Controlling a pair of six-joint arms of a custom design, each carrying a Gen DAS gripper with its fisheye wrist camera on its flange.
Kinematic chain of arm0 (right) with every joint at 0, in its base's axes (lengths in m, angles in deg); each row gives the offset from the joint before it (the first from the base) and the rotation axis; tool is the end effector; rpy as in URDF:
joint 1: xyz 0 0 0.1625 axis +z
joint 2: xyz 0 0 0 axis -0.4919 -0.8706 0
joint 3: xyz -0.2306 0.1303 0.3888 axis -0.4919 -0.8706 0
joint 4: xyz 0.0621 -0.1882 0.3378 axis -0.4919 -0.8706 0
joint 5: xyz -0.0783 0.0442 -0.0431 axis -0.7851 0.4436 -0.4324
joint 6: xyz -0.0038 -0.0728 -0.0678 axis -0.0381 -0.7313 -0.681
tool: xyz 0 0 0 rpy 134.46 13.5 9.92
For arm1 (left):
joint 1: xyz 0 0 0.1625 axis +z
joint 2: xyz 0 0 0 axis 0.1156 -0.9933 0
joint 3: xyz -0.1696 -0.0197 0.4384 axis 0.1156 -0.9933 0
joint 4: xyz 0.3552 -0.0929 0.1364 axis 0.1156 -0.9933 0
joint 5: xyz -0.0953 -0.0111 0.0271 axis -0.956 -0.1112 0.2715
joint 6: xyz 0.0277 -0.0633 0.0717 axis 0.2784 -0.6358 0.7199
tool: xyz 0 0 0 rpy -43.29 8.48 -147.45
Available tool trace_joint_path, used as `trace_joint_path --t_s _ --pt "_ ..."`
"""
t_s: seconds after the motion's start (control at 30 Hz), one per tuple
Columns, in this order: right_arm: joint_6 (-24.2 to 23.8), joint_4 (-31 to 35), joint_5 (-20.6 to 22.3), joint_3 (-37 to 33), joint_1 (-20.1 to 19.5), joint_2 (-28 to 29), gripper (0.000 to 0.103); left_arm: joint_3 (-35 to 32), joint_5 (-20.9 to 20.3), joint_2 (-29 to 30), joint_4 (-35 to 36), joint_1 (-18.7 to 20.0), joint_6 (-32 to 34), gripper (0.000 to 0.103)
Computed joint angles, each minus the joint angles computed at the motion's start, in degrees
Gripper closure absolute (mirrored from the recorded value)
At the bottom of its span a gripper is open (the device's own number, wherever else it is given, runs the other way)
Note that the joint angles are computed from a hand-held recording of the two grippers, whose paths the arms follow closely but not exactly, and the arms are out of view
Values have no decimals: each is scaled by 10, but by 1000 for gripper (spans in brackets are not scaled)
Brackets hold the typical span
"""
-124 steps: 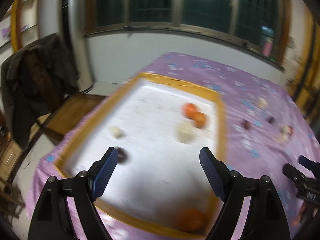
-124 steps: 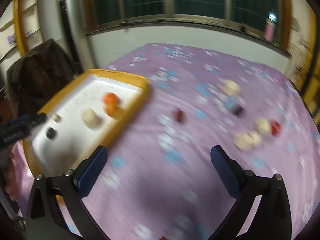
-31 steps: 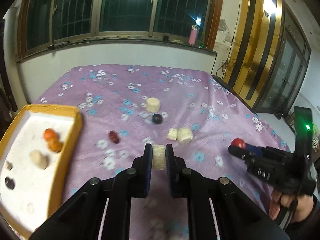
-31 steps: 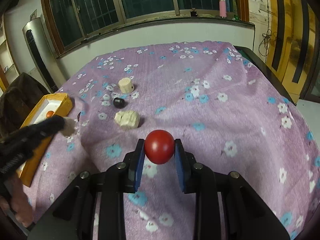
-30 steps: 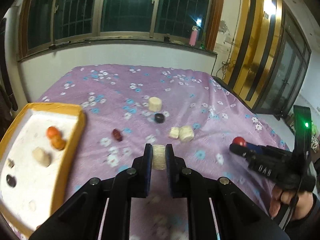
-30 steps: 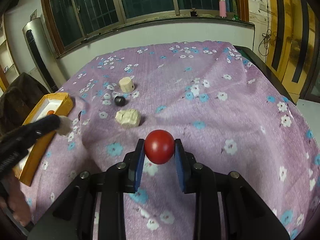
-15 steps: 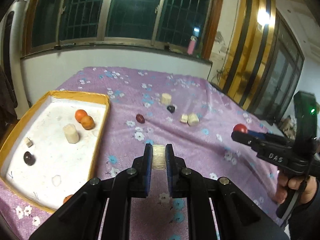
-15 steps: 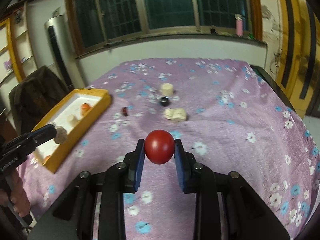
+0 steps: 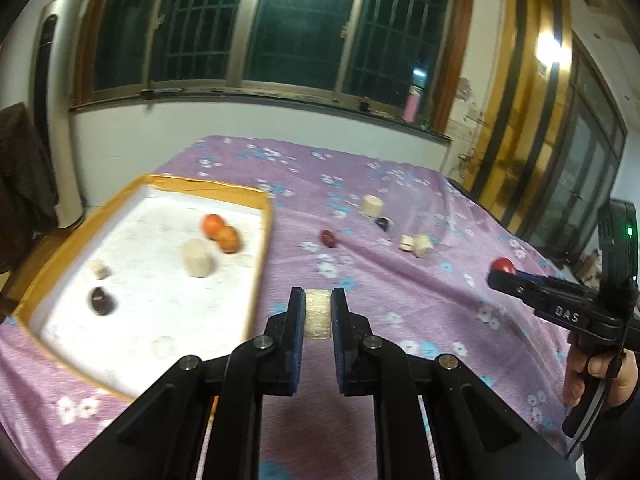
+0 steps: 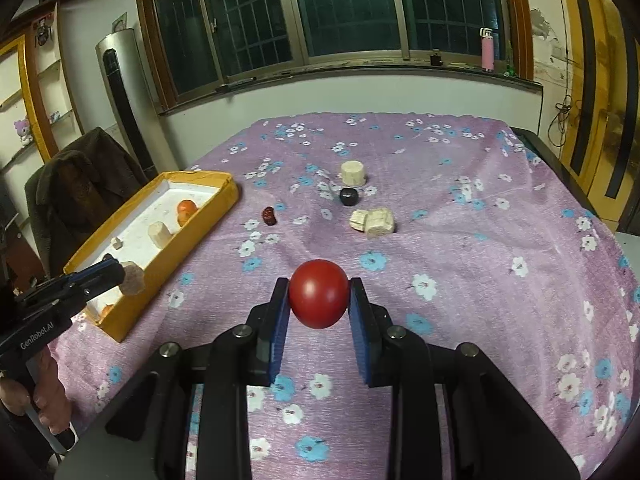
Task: Organize fruits
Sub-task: 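Carry the cube to the tray with the left tool while the right tool carries the red ball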
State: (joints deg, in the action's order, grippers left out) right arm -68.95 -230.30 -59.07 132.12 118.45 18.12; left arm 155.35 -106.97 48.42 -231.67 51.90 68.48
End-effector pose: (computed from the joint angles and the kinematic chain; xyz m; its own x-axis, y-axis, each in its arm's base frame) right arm 0.0881 -0.8043 0.2553 -0.7923 -0.0985 0.6021 -0.5166 0.6333 -0.5762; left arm -0.2752 -0.8048 0.0704 -0.7993 0.2811 -0.5311 0.5849 0.5664 -0.5806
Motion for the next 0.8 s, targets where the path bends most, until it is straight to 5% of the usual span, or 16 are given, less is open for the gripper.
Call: trace_joint_path --t_s 0.3,0.8 --pt "-9 9 5 4 19 11 73 35 78 -33 -39 16 -12 92" --pt "-34 118 19 -131 71 111 72 -60 188 2 46 32 -40 92"
